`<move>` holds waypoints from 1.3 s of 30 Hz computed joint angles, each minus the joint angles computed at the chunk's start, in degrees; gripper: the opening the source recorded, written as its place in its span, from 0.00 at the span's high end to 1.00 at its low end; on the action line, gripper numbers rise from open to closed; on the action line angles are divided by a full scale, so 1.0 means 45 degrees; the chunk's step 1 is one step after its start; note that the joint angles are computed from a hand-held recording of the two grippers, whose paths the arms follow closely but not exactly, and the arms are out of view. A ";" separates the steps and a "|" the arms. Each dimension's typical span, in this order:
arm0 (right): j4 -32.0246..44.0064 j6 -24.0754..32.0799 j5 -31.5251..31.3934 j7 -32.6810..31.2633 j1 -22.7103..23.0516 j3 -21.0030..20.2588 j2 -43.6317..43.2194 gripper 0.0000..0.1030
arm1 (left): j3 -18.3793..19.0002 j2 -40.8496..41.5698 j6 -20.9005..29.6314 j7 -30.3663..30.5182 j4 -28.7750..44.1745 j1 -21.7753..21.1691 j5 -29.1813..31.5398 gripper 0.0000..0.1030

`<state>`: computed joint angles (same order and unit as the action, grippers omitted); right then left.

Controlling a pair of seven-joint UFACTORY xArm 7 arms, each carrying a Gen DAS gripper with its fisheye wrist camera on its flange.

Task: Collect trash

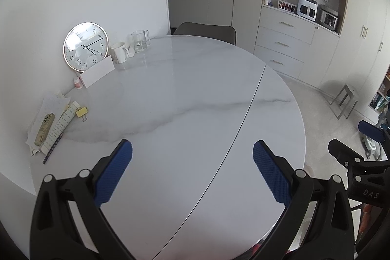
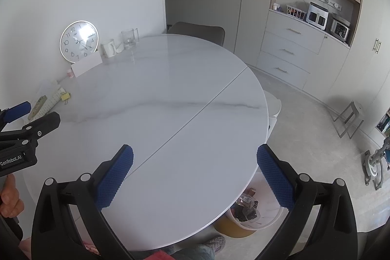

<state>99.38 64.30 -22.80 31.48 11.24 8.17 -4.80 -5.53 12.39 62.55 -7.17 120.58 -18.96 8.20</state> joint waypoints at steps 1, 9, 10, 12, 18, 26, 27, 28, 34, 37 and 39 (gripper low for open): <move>0.0054 0.0021 0.0050 -0.0062 0.0001 -0.0010 0.0047 0.02 | 0.0002 0.0030 0.0032 -0.0009 0.0042 -0.0009 0.0014 0.08; 0.0073 0.0025 0.0122 -0.0150 0.0063 -0.0040 0.0165 0.02 | 0.0033 0.0164 0.0230 -0.0013 0.0261 -0.0067 0.0095 0.08; 0.0072 0.0033 0.0113 -0.0146 0.0073 -0.0038 0.0171 0.02 | 0.0043 0.0204 0.0252 -0.0020 0.0317 -0.0082 0.0131 0.08; 0.0070 0.0036 0.0127 -0.0156 0.0083 -0.0046 0.0173 0.02 | 0.0071 0.0210 0.0227 -0.0045 0.0313 -0.0145 0.0309 0.08; -0.0034 0.0073 0.0217 -0.0207 0.0088 -0.0075 0.0157 0.02 | 0.0034 0.0170 0.0093 0.0099 0.0231 -0.0148 0.0312 0.08; 0.0134 0.0243 0.0093 -0.0161 0.0176 -0.0024 0.0283 0.02 | 0.0047 0.0214 0.0081 0.0234 0.0253 -0.0056 0.0094 0.08; 0.0141 0.0251 0.0097 -0.0166 0.0188 -0.0028 0.0287 0.02 | 0.0050 0.0182 0.0030 0.0249 0.0190 -0.0056 0.0104 0.08; 0.0143 0.0254 0.0085 -0.0151 0.0197 -0.0029 0.0283 0.02 | 0.0046 0.0153 -0.0013 0.0287 0.0133 -0.0051 0.0103 0.08; 0.0171 0.0320 -0.0043 -0.0048 0.0242 -0.0021 0.0280 0.02 | 0.0018 0.0060 -0.0116 0.0345 -0.0027 -0.0018 0.0042 0.08; 0.0131 0.0348 -0.0071 -0.0034 0.0249 -0.0014 0.0239 0.02 | 0.0007 0.0047 -0.0155 0.0399 -0.0070 0.0008 -0.0015 0.08; 0.0175 0.0380 -0.0106 -0.0026 0.0261 0.0006 0.0262 0.02 | 0.0002 0.0023 -0.0169 0.0418 -0.0106 0.0011 -0.0020 0.08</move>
